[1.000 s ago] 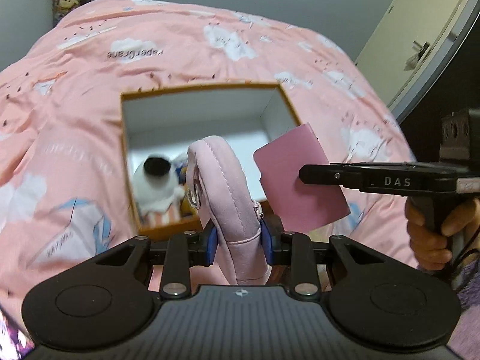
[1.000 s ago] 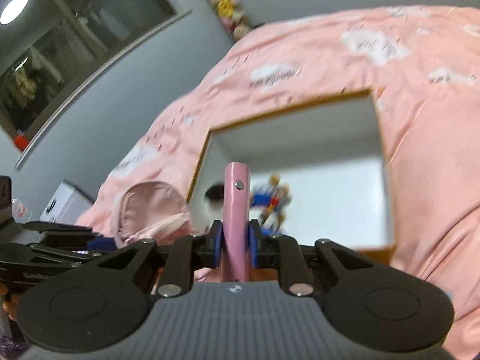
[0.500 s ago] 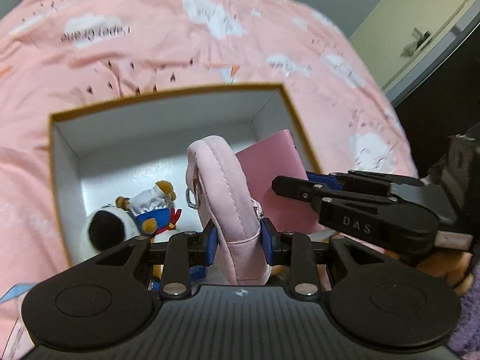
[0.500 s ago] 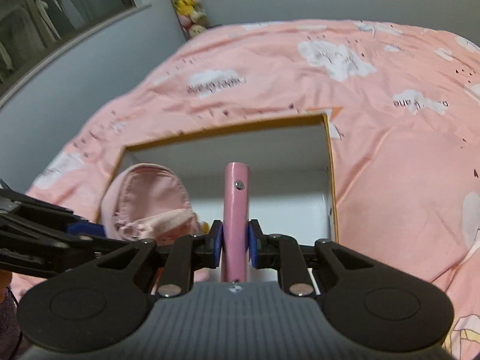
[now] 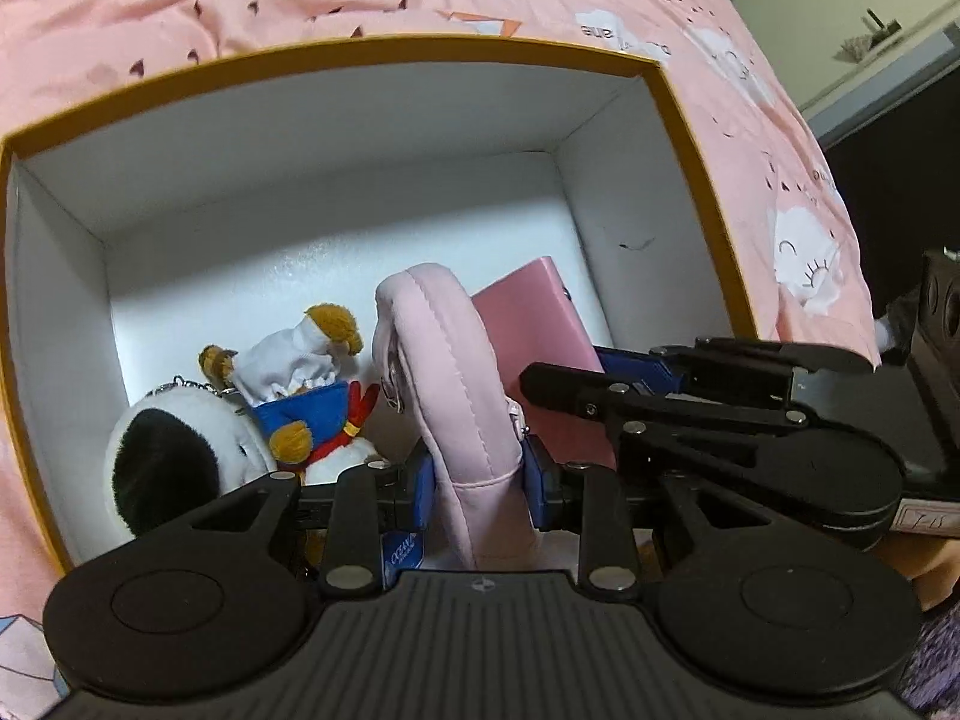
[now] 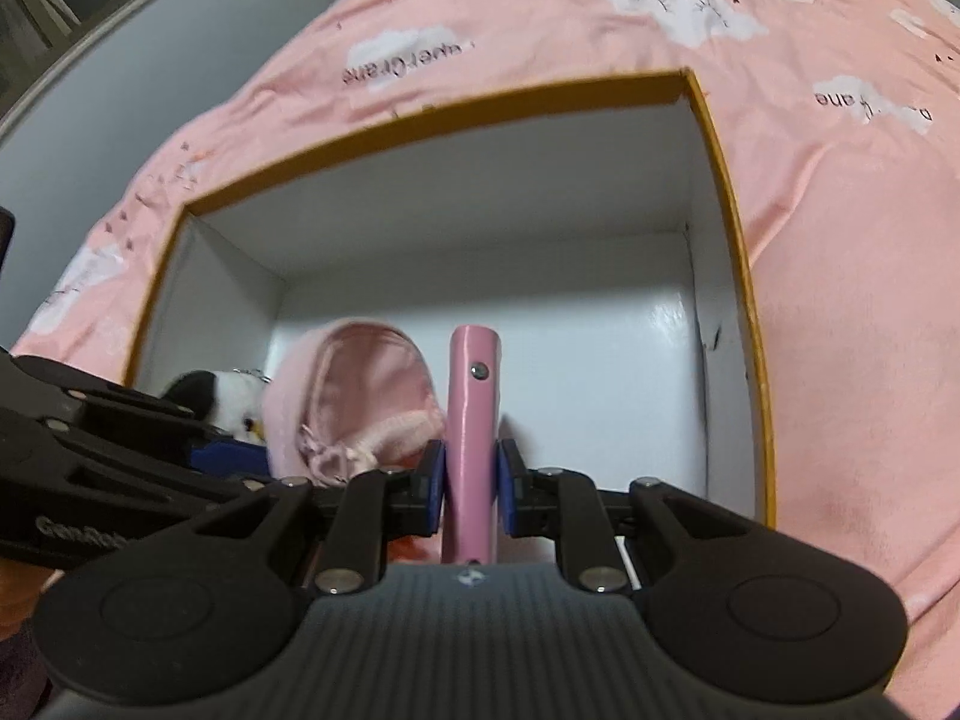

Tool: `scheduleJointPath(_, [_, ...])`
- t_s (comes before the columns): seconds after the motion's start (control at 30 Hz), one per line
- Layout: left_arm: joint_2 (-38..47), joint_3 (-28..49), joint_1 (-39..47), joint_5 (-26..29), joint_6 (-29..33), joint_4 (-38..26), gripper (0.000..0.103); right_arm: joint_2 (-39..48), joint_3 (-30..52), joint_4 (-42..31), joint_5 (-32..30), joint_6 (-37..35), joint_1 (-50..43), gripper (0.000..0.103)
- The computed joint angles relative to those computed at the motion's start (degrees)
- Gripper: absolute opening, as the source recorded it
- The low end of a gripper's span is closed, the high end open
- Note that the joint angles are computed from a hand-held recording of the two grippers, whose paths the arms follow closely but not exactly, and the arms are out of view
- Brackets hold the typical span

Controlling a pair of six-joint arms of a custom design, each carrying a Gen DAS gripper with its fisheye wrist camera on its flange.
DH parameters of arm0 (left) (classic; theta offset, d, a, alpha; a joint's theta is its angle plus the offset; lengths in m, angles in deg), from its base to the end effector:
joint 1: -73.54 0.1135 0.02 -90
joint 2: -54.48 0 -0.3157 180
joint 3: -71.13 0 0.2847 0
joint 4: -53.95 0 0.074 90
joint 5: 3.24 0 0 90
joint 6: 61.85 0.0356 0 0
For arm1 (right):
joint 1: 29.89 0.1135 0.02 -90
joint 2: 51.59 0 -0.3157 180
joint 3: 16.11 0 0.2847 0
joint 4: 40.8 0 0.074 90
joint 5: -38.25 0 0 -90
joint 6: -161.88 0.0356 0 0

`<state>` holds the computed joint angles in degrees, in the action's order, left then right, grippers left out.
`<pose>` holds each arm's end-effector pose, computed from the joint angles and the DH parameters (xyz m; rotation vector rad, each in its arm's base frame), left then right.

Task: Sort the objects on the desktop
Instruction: 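Carry the pink pouch and pink wallet over the box with both tools, then lower the pouch and wallet into the box beside the plushes with both tools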

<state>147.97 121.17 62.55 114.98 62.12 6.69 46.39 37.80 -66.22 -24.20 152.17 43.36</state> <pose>0.2369 -0.0632 0.1275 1.1301 2.7430 -0.7344 0.1038 0.2877 0.1293 0.2725 2.5668 0.3095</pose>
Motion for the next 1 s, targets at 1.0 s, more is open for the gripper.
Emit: scheduleJointPath(1.0, [-6.0,-4.8,2.2,1.4,-1.7,0.8,0.03,-3.3,-4.1,3.3,-1.3,2.1,-0.2,0.019])
